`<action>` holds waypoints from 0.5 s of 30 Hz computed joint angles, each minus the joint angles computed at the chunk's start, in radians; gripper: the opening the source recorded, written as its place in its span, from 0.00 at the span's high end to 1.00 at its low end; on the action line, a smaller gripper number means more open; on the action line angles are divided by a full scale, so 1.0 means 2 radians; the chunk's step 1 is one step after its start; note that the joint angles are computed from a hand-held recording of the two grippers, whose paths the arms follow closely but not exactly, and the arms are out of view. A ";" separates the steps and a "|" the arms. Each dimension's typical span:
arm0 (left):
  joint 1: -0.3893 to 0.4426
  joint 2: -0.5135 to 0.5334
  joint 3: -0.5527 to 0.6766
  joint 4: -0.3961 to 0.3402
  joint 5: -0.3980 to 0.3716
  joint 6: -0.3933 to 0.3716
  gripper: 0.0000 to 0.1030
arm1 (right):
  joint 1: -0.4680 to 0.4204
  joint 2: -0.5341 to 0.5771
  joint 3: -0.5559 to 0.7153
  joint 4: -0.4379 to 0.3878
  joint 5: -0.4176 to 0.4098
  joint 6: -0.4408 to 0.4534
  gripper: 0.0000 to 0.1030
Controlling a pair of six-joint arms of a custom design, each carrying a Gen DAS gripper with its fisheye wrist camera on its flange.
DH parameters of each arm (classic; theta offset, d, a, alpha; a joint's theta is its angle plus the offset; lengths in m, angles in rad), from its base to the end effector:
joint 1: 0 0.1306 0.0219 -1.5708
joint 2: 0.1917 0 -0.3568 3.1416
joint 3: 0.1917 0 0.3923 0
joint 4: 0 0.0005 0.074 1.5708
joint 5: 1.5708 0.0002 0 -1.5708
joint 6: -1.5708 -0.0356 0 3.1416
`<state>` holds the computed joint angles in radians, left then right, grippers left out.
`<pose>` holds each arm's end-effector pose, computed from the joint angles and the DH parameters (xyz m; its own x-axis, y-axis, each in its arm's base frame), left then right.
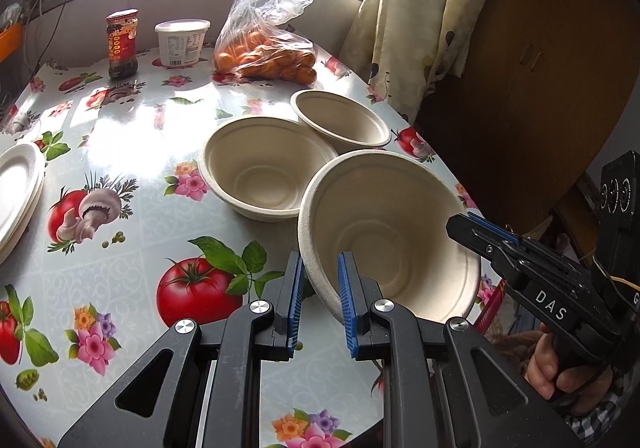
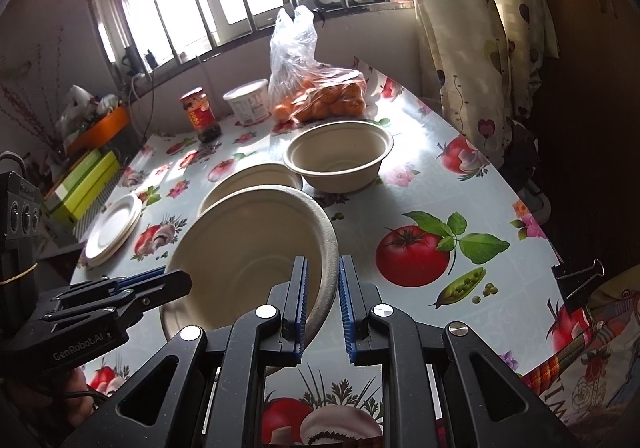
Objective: Organize plates and bowls
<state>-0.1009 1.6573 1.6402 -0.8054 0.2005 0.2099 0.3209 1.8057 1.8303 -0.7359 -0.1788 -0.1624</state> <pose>0.5823 -0.0666 0.3870 -0.7618 -0.1281 -0.6350 0.0765 0.9556 -0.2845 0.6095 0.2087 0.3937 -0.6822 -0.0591 -0.7288 -0.3323 0.9129 0.2370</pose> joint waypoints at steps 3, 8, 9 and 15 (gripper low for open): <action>0.002 0.002 0.004 0.000 0.000 0.002 0.82 | 0.001 0.006 0.011 -0.003 0.000 0.003 0.85; 0.008 0.008 0.016 -0.001 0.000 0.007 0.82 | 0.003 0.022 0.039 -0.012 -0.004 0.006 0.85; 0.010 0.010 0.020 -0.001 0.000 0.009 0.82 | 0.004 0.026 0.046 -0.015 -0.005 0.007 0.85; 0.019 0.026 0.045 -0.006 -0.007 0.012 0.82 | 0.008 0.057 0.095 -0.034 -0.009 0.013 0.85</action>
<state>-0.0638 1.7084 1.7296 -0.8181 0.1862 0.2343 0.3363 1.9204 2.0211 -0.8041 -0.1977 -0.1374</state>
